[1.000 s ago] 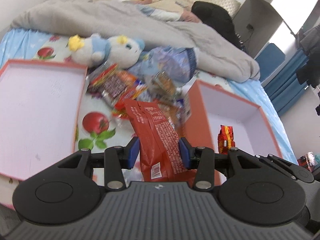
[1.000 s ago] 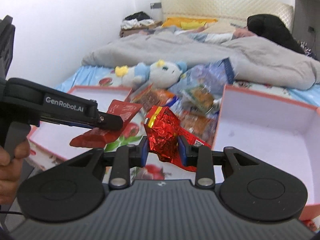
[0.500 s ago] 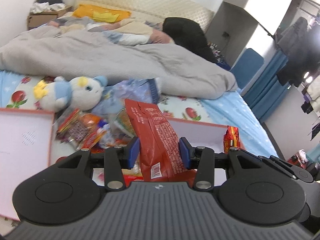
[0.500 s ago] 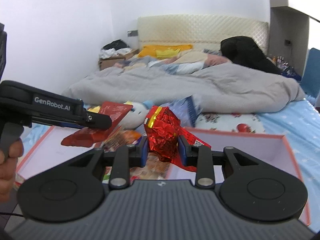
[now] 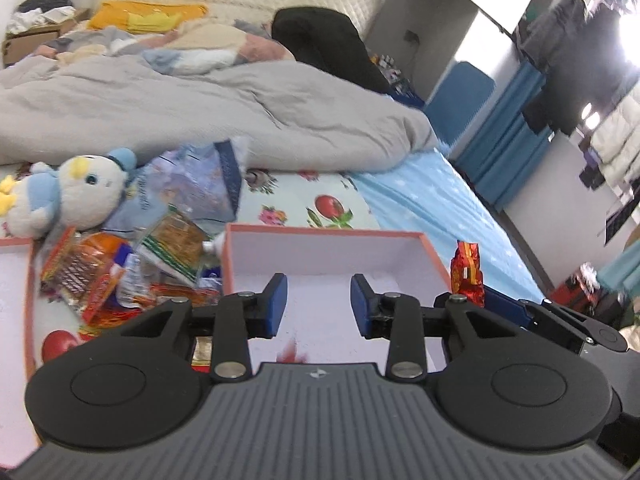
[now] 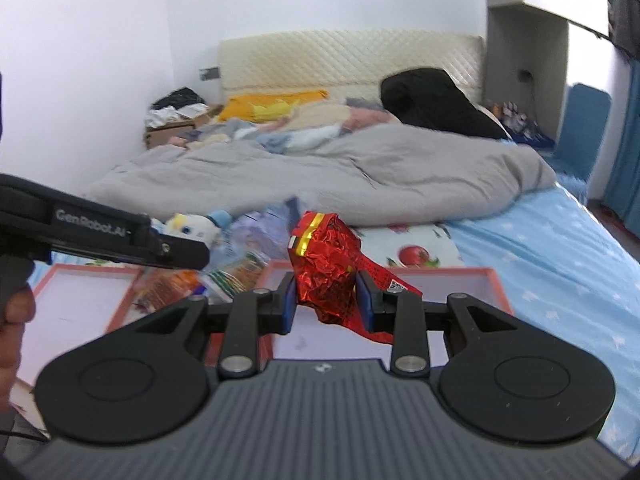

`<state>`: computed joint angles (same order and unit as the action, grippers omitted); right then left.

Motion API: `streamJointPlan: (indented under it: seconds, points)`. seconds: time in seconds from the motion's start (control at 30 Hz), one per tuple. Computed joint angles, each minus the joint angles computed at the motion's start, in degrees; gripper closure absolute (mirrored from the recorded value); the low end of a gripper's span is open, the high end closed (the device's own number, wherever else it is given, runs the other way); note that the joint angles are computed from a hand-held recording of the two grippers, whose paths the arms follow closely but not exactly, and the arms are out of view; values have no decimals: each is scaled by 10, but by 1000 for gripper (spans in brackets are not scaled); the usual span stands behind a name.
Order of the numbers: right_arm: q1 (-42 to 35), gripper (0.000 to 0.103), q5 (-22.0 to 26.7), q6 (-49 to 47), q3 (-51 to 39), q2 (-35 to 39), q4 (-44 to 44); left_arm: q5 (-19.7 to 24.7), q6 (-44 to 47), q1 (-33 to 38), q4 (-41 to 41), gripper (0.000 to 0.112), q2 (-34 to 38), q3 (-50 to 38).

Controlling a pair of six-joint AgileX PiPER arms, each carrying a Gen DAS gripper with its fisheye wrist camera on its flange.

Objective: Organize snacks
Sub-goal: 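Carry the red foil candy into the open pink box and release it, then withdraw the open right gripper from the pink box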

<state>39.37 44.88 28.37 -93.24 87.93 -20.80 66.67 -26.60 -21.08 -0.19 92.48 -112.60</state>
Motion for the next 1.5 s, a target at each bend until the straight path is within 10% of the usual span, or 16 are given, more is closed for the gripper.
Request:
streamJointPlan:
  seconds: [0.6, 0.77, 1.5]
  points:
    - [-112, 67, -16, -94, 112, 64, 141, 21, 15, -37, -20, 72, 178, -55]
    - [-116, 51, -23, -86, 132, 60, 143, 22, 10, -39, -6, 71, 172, -34]
    - [-2, 51, -1, 86, 125, -72, -11, 9, 0, -67, 55, 63, -21, 58]
